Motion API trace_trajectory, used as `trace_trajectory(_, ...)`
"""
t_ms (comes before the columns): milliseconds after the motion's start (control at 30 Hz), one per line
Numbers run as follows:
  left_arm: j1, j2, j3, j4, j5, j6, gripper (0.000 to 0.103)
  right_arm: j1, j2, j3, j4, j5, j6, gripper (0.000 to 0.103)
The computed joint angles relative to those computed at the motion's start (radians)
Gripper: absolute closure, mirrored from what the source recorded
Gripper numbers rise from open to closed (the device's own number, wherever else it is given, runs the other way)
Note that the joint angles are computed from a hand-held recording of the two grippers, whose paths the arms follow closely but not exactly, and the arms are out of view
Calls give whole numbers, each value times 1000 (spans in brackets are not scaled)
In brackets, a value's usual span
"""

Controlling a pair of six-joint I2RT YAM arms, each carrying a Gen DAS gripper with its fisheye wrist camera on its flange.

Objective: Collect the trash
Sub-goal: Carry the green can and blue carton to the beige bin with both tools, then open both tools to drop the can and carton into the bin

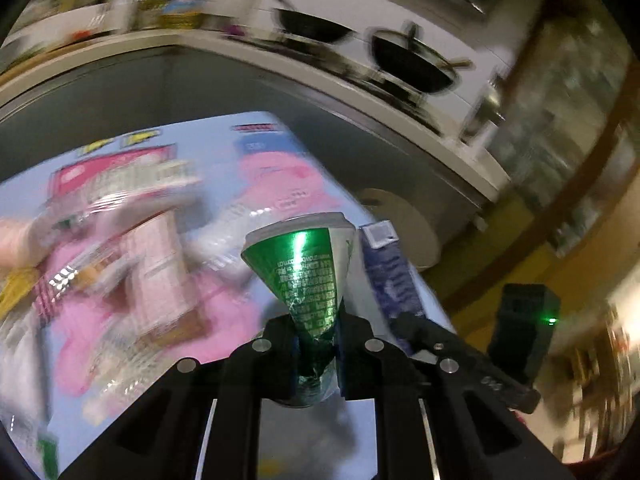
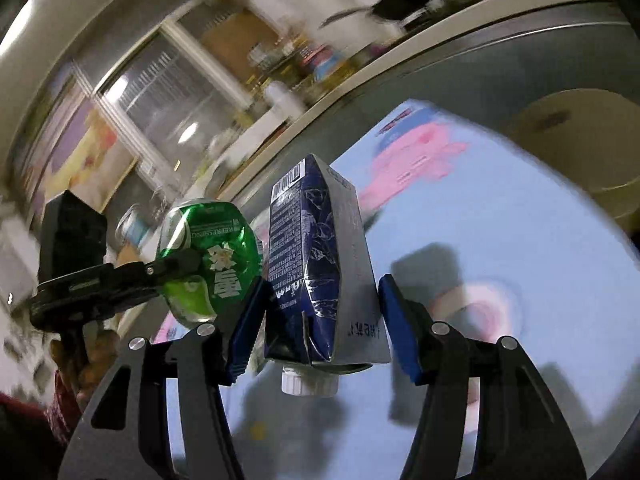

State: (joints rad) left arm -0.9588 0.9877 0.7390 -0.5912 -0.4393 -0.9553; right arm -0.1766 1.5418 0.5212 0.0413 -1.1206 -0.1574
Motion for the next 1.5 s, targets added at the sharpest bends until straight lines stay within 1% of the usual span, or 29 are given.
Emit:
trace_trajectory(33,44,71,34,58,50,63,89,-49,44,38,6,-7,9,47)
trace_trajectory(100,145,291,162,185,183,199,89,-126,143,135,53,11,105,46)
trace_trajectory(200,221,539,346,259,303,297,89,-182,269,275,108,86,240,47)
trace_trajectory(267,259,735,526,260,348,348,89,-201,363,380,104,140,286,46)
trace_trajectory(300,269,785,572,260,364,359,89,-209,406,428,93,158,295,46)
trace_trajectory(367,290,920,709,233,379,380,89,-205,471,506,87,191,323,46)
trace_trajectory(433,312,1029,816,205,398,384,89,-204,517,556,76,200,338,46)
trace_trajectory(600,343,1151,917,189,412,378,89,-186,613,676,13,225,342,46)
trace_trajectory(633,347,1179,945,179,413,377,89,-167,628,706,1,239,357,46)
trace_trajectory(733,352,1248,1029,126,419,373,88,-166,653,731,-40,240,342,45)
trace_trajectory(800,354,1265,1049,102,413,364,73,-161,657,731,-35,255,355,44)
trace_trajectory(1000,353,1196,964,147,388,354,73,-153,610,656,74,272,379,44)
trace_trajectory(1100,348,1079,827,214,375,338,73,-153,571,603,120,247,400,45)
trace_trajectory(1133,338,1019,759,250,363,321,73,-152,554,582,138,244,401,46)
trace_trajectory(1200,318,925,653,300,363,298,73,-146,494,511,190,242,397,49)
trace_trajectory(1267,281,805,517,350,335,278,73,-138,435,438,237,228,394,53)
trace_trajectory(1367,205,640,350,353,248,260,73,-119,377,367,252,211,376,58)
trace_trajectory(1433,167,535,247,340,220,239,73,-96,331,309,262,200,364,58)
trace_trajectory(1500,119,407,131,307,166,188,73,-63,281,245,268,196,345,58)
